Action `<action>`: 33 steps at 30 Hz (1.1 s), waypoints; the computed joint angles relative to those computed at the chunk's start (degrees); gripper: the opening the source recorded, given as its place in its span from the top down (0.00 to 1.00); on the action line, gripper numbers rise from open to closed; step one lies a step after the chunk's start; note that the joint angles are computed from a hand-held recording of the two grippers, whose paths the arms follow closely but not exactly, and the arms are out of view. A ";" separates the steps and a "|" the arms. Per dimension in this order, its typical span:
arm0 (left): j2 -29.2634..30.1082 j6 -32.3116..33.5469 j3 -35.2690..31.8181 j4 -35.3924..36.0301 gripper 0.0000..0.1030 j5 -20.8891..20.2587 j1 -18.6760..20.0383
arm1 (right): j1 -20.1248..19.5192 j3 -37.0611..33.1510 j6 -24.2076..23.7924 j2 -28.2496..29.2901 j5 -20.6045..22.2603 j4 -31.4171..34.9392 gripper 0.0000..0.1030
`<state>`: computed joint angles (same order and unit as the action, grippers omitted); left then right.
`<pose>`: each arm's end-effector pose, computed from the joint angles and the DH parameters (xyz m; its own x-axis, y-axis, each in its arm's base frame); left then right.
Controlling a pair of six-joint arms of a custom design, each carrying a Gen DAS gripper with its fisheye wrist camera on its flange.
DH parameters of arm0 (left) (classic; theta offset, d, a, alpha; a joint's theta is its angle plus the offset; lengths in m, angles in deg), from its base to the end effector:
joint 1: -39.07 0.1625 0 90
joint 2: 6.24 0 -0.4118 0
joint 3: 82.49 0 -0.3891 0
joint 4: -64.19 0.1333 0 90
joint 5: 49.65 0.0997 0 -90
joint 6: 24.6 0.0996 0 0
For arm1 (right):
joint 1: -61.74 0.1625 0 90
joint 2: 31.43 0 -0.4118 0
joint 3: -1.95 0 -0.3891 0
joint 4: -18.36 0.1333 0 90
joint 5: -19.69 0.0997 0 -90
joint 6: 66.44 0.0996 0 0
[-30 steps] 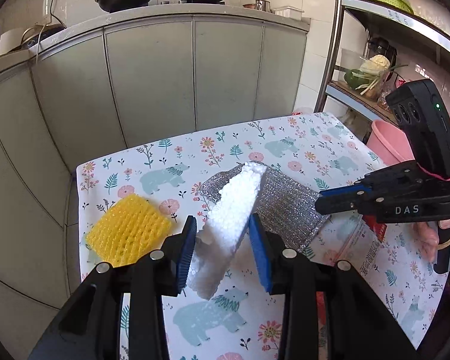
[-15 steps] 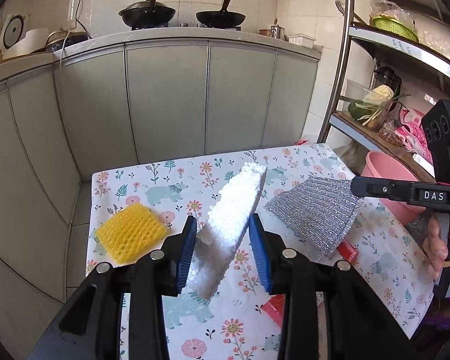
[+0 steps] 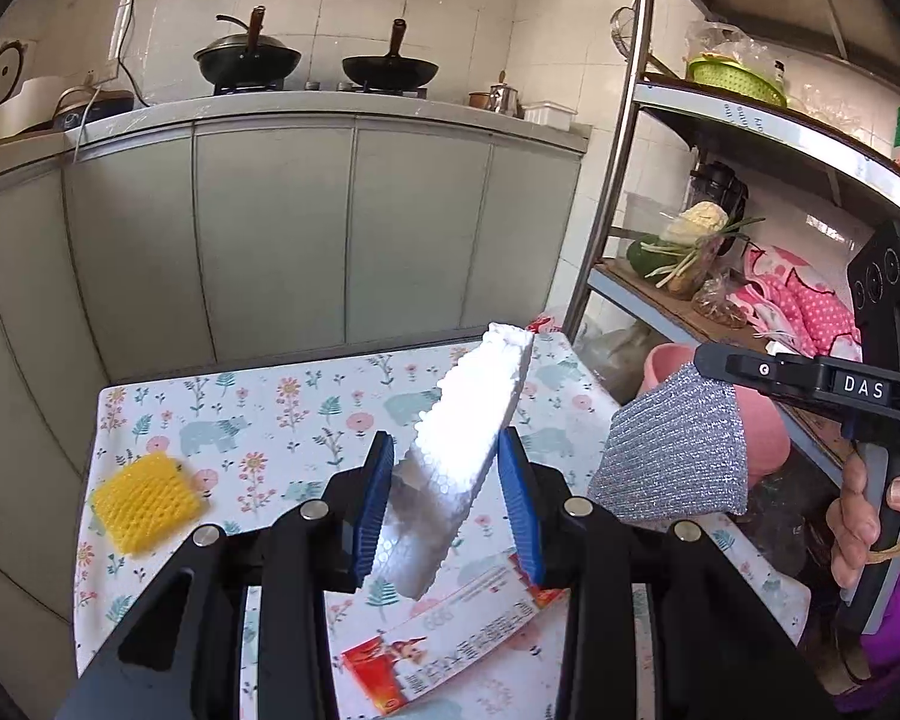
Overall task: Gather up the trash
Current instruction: 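Carry the foam strip and scouring pad over the pink bucket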
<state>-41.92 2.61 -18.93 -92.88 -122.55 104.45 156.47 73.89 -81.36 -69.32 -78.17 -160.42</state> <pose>-0.1921 -0.8094 0.2100 -0.6939 0.5261 -0.4916 0.7199 0.5218 -0.4578 0.1840 -0.7730 0.2220 -0.9506 -0.1196 0.2865 -0.3026 0.5637 -0.7686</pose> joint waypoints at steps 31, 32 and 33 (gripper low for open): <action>24.46 -2.31 -29.21 20.53 0.66 -16.12 -7.16 | -5.97 7.51 0.91 -7.86 -11.18 -14.81 0.93; 25.46 -2.54 -30.25 21.01 0.66 -16.24 -7.25 | -6.26 7.78 1.35 -7.95 -11.35 -14.73 0.93; 26.43 -2.73 -31.35 21.53 0.66 -16.38 -7.28 | -6.58 7.92 1.77 -8.01 -11.48 -14.54 0.93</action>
